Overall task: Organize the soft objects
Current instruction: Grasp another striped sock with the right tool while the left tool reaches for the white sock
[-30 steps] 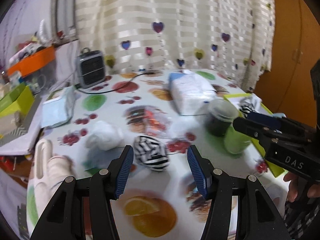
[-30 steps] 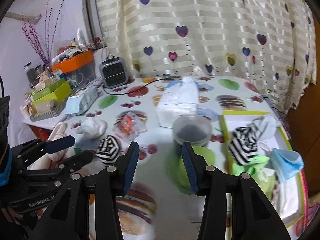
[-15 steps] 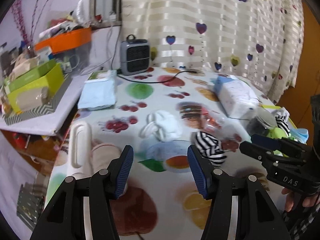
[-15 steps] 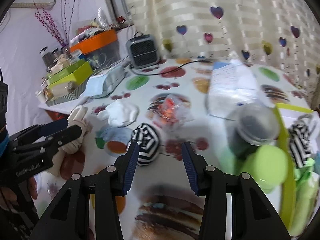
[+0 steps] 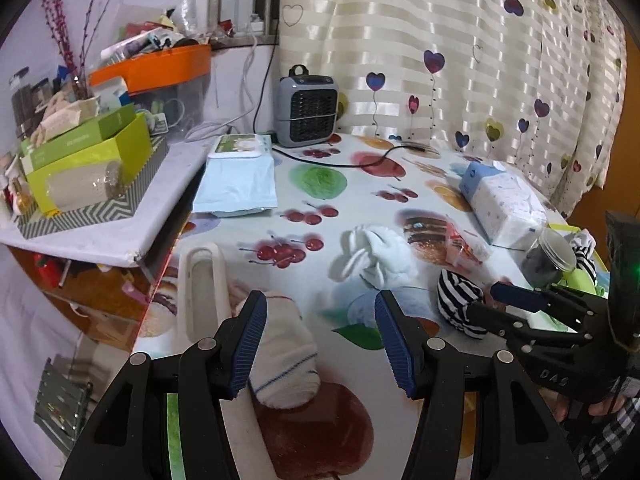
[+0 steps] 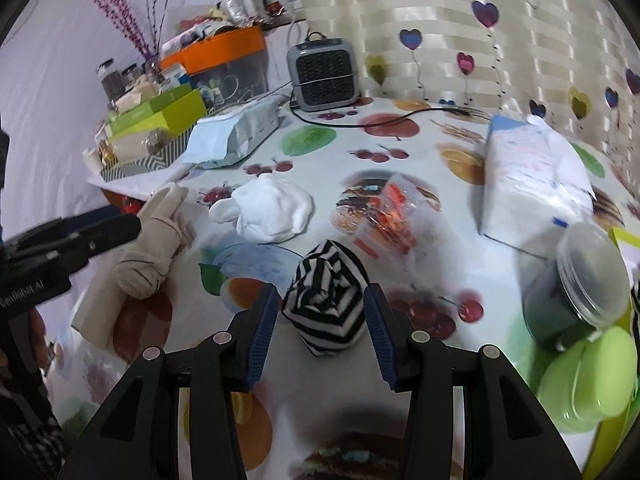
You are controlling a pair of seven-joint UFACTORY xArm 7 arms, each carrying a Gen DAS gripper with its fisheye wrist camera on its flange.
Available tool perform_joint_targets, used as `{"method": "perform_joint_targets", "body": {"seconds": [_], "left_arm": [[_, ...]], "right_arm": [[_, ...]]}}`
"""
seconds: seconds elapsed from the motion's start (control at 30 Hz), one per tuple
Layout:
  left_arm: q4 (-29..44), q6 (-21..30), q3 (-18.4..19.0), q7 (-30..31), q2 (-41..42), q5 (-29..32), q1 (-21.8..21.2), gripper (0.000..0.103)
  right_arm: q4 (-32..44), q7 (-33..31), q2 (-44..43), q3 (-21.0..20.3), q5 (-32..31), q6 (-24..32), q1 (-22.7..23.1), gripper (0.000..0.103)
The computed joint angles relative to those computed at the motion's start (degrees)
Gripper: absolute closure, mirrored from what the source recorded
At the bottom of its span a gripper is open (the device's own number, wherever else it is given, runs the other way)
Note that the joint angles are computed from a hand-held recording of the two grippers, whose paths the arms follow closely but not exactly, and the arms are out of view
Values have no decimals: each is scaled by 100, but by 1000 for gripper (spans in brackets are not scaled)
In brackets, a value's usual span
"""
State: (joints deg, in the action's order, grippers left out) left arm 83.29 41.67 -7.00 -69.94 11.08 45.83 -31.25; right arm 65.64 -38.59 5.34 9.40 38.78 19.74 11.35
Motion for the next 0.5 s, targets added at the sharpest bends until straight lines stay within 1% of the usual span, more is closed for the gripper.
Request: {"method": "perform_joint_targets", "body": {"seconds": [0.07, 0.13, 0.2, 0.33, 0.4, 0.5], "left_arm": [[87, -24, 1, 152, 72, -92, 34, 47], [162, -161, 11, 279, 159, -281, 83, 46], [227, -348, 29, 438, 253, -462, 113, 46], [369, -447, 122, 646, 380, -661, 68, 46], [374, -464, 159, 768, 364, -745, 81, 46], [345, -477, 211, 781, 306, -871, 127, 46]], "right_arm": [[41, 187, 81, -19, -321, -58, 58, 57], [65, 414, 141, -35, -641, -84, 90, 57], [71, 789, 196, -85, -1142, -133, 148, 57], [108, 1212, 278, -100, -1674, -157, 142, 57], [117, 1384, 305, -101, -1837, -138, 118, 57], [128, 1436, 329, -43, -1811, -107, 44, 57]]}}
